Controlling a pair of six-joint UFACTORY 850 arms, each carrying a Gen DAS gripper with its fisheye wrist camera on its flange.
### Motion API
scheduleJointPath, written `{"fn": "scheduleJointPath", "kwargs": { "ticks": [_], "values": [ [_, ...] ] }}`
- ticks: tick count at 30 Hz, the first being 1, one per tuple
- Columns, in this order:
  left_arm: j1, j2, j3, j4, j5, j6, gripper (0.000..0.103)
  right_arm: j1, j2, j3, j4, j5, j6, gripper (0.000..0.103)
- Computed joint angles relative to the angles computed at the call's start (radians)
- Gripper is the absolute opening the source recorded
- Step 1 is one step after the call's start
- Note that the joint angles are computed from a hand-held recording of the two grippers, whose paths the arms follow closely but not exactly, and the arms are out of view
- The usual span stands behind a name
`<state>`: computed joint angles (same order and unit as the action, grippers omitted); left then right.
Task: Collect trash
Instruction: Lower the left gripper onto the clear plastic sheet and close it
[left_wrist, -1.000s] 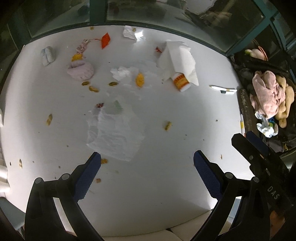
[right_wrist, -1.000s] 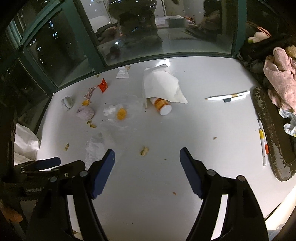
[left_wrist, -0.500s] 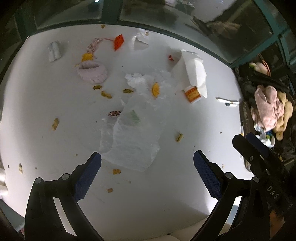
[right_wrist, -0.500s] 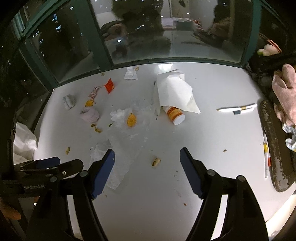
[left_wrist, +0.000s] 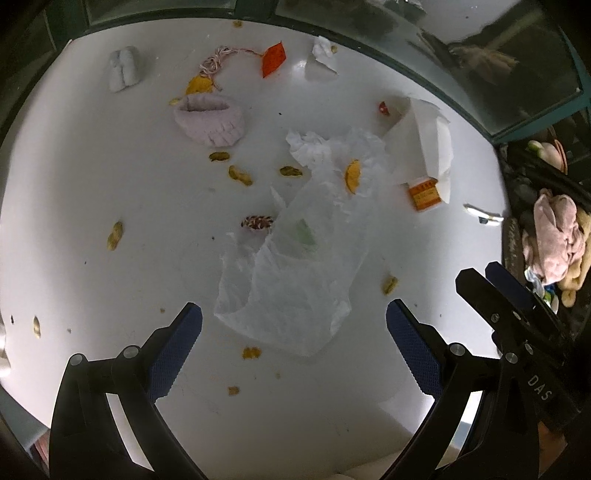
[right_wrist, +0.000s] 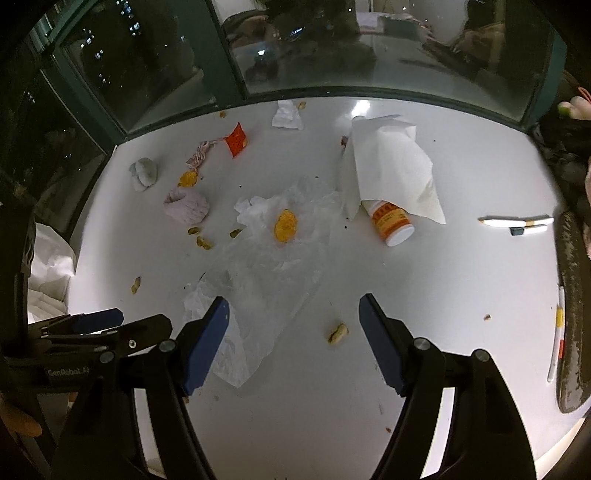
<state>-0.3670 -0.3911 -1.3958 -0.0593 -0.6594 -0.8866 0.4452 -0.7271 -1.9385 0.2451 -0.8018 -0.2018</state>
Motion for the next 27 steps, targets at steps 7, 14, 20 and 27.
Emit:
{"fn": "scheduleJointPath", "kwargs": {
  "ticks": [7,14,20,27],
  "values": [
    [0.033,-0.066,-0.044,-0.052,-0.036,0.089,0.097,0.001,-0.092,-0.101,-0.017,-0.083,0.041,0.07],
    [0.057,-0.128,-0.085,-0.093,-0.043,0.167,0.097,-0.002,-0.17,-0.185,-0.034,-0.139,0.074,0.07],
    [0.068,-0.178,-0.119,-0.104,-0.052,0.207,0.097,-0.011,-0.251,-0.275,-0.022,-0.198,0.077,0.07],
    [0.077,-0.208,-0.127,-0.13,-0.043,0.254,0.097,-0.018,-0.334,-0.379,0.0,-0.262,0.061,0.07]
  ]
}}
